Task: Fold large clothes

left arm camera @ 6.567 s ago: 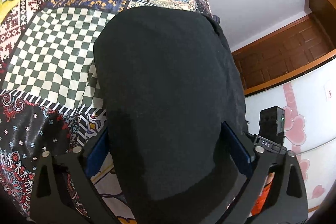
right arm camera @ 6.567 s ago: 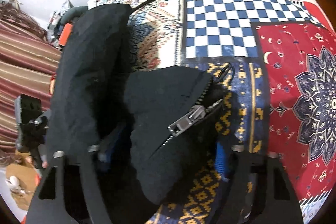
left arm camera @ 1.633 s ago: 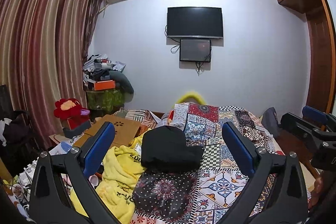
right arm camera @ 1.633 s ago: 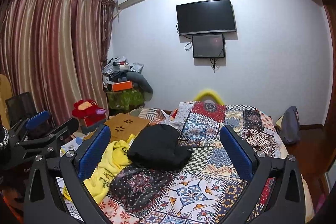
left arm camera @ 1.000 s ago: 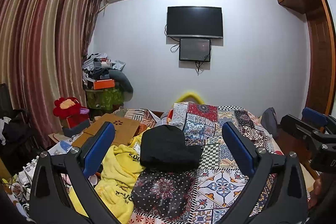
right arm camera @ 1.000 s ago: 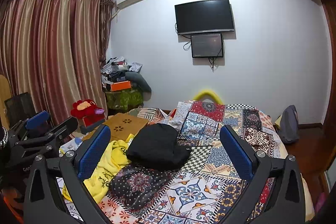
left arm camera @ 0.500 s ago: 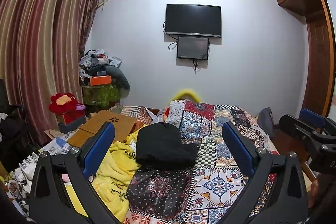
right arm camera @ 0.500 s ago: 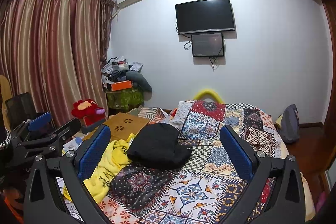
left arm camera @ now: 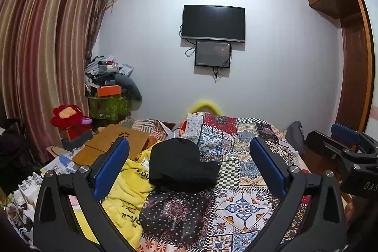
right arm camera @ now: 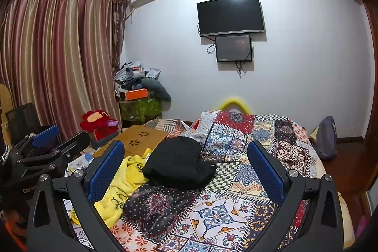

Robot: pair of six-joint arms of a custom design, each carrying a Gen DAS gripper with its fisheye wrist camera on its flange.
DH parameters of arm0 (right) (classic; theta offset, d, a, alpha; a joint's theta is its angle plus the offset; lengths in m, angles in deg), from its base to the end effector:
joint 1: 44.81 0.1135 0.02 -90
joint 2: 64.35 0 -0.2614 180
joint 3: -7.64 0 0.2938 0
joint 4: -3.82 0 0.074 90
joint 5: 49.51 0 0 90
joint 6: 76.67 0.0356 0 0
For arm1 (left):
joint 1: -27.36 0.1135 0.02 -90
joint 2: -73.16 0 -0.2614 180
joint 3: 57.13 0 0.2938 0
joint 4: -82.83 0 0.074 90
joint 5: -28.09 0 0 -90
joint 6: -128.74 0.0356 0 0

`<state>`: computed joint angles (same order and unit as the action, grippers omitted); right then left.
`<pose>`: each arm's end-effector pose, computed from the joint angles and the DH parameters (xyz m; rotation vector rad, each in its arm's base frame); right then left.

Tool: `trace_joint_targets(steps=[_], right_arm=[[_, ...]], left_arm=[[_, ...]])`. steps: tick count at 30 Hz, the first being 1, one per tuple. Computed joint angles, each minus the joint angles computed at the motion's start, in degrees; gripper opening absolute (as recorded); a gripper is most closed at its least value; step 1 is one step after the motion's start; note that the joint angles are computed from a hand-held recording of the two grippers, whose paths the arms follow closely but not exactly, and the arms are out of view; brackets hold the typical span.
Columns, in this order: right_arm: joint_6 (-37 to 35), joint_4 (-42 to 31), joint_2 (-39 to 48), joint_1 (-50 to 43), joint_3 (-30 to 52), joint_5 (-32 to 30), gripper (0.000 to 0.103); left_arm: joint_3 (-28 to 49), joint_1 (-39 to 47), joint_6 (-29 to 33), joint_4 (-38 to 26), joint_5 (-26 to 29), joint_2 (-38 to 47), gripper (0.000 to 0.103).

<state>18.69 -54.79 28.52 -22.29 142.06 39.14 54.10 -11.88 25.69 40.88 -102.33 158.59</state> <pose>0.3301 0.1378 0.5373 -0.2973 1.8603 0.3570 0.2940 -0.2104 0.4738 -0.0737 1.7826 -0.0012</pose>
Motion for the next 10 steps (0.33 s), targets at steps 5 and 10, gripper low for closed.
trace_joint_targets(steps=[5,10], right_arm=[[0.03,-0.05,-0.13,0.24,-0.28,0.29,0.103],[0.02,-0.76,0.48,0.10,0.57,-0.01,0.103]], left_arm=[[0.15,-0.20,0.02,0.07,-0.08,0.13,0.103],[-0.08,0.03,-0.35,-0.12,0.25,-0.08,0.103]])
